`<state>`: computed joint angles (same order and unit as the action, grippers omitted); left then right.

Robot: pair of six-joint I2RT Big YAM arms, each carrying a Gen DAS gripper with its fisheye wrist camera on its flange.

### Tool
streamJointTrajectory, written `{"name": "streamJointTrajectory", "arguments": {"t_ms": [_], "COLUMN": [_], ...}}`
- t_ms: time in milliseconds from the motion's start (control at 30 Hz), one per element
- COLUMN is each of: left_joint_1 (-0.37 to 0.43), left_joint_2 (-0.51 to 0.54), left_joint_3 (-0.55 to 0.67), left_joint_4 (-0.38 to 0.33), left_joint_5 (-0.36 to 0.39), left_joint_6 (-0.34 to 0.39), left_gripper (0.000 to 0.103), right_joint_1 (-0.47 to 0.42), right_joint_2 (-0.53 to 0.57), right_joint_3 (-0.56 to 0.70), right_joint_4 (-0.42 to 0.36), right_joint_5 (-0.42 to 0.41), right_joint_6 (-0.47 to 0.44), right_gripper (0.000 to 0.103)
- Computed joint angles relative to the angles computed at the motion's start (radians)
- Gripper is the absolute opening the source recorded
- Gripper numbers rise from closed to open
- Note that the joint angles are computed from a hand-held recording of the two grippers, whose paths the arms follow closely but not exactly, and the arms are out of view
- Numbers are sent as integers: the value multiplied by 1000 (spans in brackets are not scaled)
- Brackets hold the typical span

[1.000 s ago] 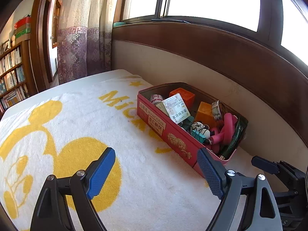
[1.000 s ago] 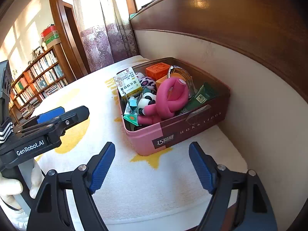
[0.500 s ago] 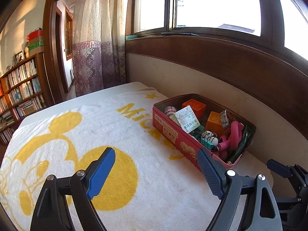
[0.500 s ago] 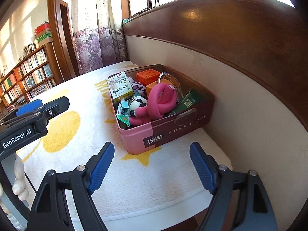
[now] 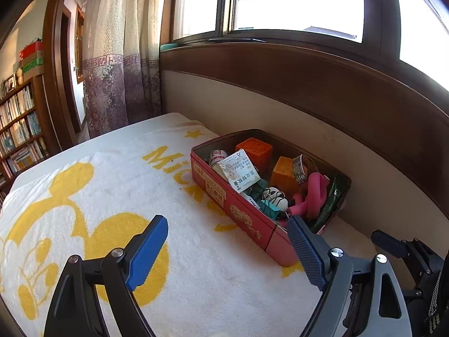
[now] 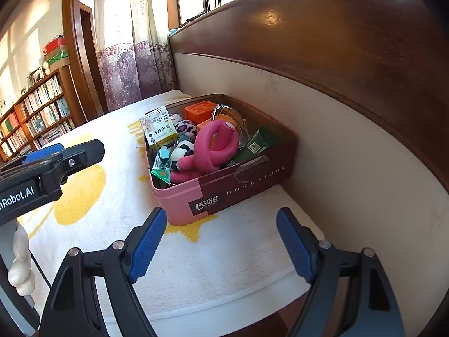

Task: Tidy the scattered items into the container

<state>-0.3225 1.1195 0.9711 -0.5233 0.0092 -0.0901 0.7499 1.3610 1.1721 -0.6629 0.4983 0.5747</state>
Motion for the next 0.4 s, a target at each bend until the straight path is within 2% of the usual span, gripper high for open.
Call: {"name": "streamJointTrajectory", "arguments": {"t_ms": [267, 400], "left_joint_1": [-15, -10], "left_joint_2": [15, 2], "left_joint_3": [6, -10], "left_joint_4": [12, 27], "left_joint_5": [22, -3], "left_joint_6": [19, 45], "left_gripper": [89, 89], "right_joint_1": [-3, -2], "right_joint_2": [-7, 3], "right_joint_3": [-7, -10], "right_joint_4": [8, 15], "right_joint_5": [14, 10], "right_joint_6": [-5, -5], "right_gripper": [83, 83]}}
